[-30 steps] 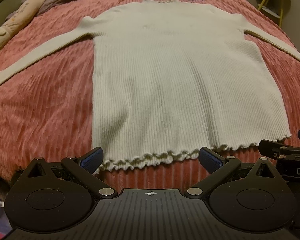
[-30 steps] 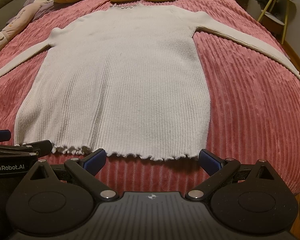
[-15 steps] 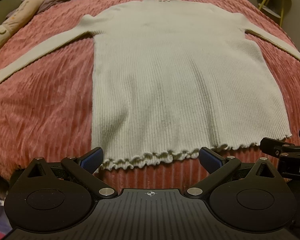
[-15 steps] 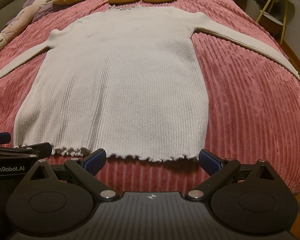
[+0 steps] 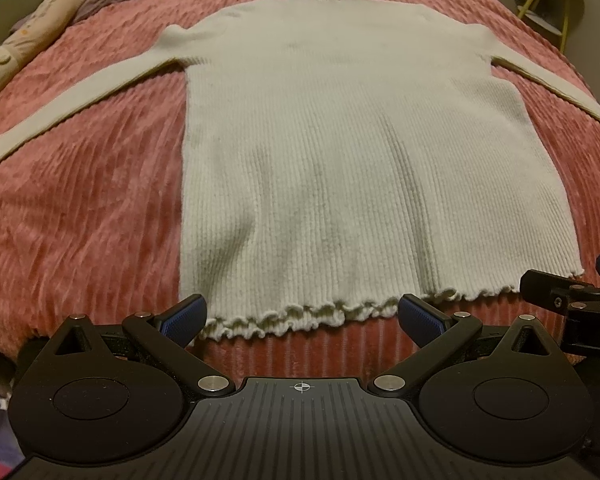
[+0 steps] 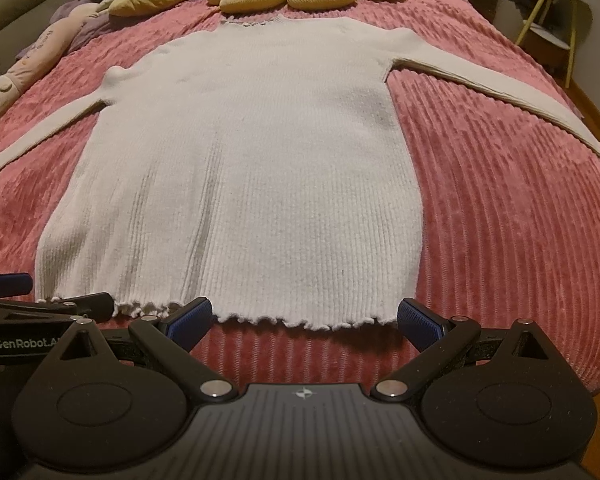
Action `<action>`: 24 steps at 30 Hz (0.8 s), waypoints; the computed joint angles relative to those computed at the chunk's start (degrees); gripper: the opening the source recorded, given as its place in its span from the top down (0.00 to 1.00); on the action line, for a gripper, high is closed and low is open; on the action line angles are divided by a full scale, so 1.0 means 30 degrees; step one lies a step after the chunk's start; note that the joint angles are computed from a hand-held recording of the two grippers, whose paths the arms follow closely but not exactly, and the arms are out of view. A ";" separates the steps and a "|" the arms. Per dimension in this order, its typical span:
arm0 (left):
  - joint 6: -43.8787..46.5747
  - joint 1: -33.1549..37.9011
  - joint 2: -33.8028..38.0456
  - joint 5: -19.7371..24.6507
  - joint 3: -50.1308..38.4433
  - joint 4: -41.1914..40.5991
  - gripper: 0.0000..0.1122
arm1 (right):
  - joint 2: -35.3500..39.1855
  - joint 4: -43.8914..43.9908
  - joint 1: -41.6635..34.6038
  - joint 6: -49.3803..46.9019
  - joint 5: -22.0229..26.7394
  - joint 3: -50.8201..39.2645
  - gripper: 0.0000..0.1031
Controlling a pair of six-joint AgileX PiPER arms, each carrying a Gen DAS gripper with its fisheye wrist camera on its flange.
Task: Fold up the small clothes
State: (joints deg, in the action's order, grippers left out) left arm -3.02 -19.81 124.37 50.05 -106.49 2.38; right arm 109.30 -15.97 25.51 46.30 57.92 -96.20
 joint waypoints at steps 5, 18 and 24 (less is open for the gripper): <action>0.0045 0.0092 0.0296 0.0427 -0.0579 -0.0162 0.08 | -0.0031 0.0378 -0.0112 -0.0301 -0.0360 0.0043 0.04; 0.0247 0.0150 0.0944 0.1155 -0.1569 -0.0360 0.08 | -0.0058 0.1096 -0.0502 -0.0573 -0.0925 0.0271 0.04; 0.0312 0.0166 0.1579 0.1774 -0.2478 -0.0407 0.08 | -0.0218 0.1624 -0.0830 -0.0664 -0.1824 0.0764 0.04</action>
